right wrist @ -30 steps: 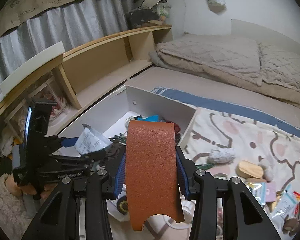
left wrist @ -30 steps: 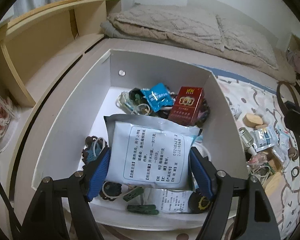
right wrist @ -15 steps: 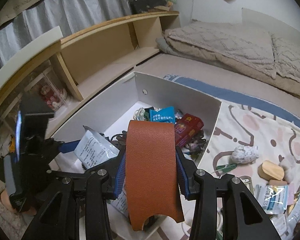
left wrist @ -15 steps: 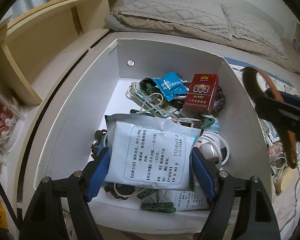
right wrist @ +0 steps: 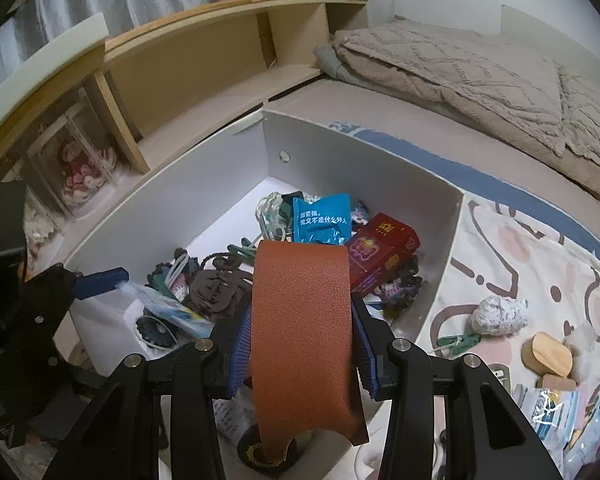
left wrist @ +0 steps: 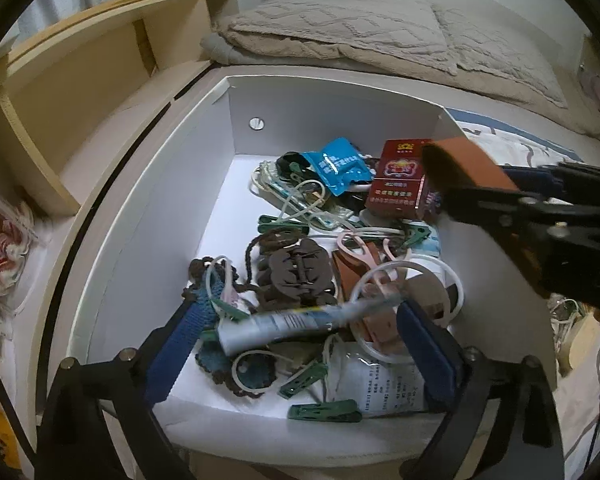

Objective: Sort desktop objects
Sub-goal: 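Open the left tool to drop the sachet while the right tool releases the leather strip into the box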

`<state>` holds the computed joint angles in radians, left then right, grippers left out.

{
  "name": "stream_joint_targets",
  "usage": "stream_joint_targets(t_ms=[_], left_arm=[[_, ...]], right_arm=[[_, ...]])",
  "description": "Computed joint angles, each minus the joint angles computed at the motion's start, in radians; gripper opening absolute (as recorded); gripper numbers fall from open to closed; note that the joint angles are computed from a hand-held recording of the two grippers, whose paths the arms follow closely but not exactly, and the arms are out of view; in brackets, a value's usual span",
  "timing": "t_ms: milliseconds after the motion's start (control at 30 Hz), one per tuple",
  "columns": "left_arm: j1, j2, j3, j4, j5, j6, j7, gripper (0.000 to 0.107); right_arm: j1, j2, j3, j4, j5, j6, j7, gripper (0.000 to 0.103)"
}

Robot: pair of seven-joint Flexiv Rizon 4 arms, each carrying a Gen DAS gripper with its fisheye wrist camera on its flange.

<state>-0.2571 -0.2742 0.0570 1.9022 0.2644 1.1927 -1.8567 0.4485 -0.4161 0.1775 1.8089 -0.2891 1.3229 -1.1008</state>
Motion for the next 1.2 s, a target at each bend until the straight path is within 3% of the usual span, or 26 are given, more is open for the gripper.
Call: stream_joint_targets(t_ms=[300,667,767,800,833,900,1200], left_arm=[[0.052,0.031,-0.036,0.074,-0.144,0.121,0.044,0.098],[0.047,0.041,-0.008,0.094,-0.154,0.169,0.019,0.098],[0.049,0.037,-0.01,0.098,-0.159,0.168,0.033,0.098],[0.048,0.036,-0.009,0.096,-0.155,0.167,0.036,0.098],[0.044,0.034,-0.005,0.093,-0.148,0.163,0.034,0.098],[0.037,0.03,0.001,0.085,-0.135,0.152,0.029,0.098],[0.032,0.022,-0.001,0.076,-0.122,0.146,0.014,0.098]], right_arm=[[0.015,-0.048,0.001,-0.076,-0.034,-0.1,-0.085,0.045],[0.02,-0.114,0.027,-0.199,0.006,-0.284,-0.27,0.045],[0.028,-0.123,0.017,-0.204,0.009,-0.284,-0.278,0.045],[0.027,-0.125,0.017,-0.205,0.014,-0.281,-0.282,0.051],[0.03,-0.125,0.013,-0.202,0.012,-0.272,-0.282,0.066],[0.04,-0.12,-0.003,-0.184,-0.007,-0.236,-0.274,0.079],[0.052,-0.077,-0.057,-0.094,-0.073,-0.088,-0.171,0.079]])
